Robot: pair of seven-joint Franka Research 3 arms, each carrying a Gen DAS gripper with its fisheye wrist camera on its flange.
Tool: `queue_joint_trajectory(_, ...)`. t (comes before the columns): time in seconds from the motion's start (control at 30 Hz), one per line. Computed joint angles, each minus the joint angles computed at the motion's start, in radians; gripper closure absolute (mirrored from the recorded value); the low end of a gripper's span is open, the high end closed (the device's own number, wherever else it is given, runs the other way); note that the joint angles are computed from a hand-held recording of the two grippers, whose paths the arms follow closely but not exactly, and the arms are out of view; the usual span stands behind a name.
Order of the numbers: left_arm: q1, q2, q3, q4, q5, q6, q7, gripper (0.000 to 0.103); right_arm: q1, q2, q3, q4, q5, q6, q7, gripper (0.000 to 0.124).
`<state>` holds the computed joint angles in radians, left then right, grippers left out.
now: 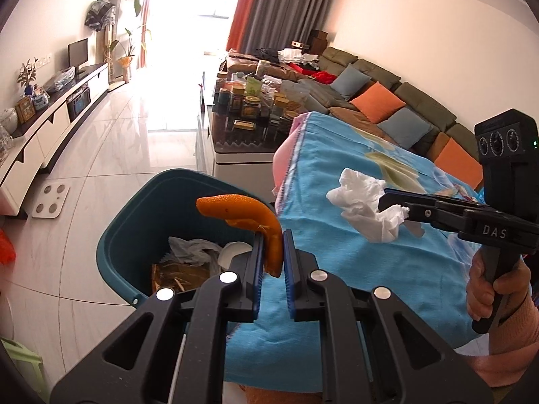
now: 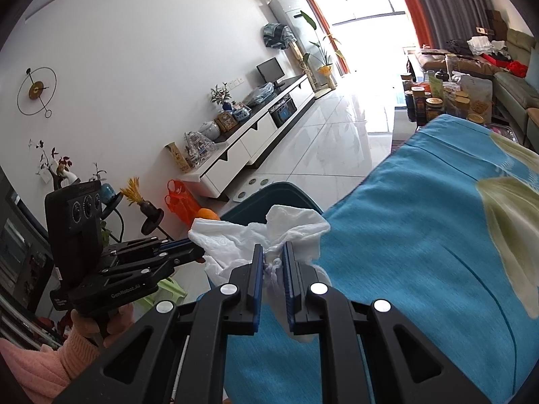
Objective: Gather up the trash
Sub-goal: 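Open both tools over the teal bin to drop the peel and tissue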
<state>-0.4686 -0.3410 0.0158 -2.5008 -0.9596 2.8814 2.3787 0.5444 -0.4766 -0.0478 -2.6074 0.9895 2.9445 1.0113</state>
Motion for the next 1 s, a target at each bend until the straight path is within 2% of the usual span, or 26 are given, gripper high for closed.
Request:
queue_joint_trajectory(0.5,0.063,0.081,-0.027,0.037,-0.026,-0.013,-0.003,0.091,-0.025,0.130,0.044,0.114,-0.022,-0.025,-0.006,0.114)
queue_joint_trajectory(1.0,0.160,0.194,-0.096,0.098,-0.018,0.000,-0.032,0.091,-0.077,0.254,0.103,0.210,-0.116,-0.058,0.075,0.113)
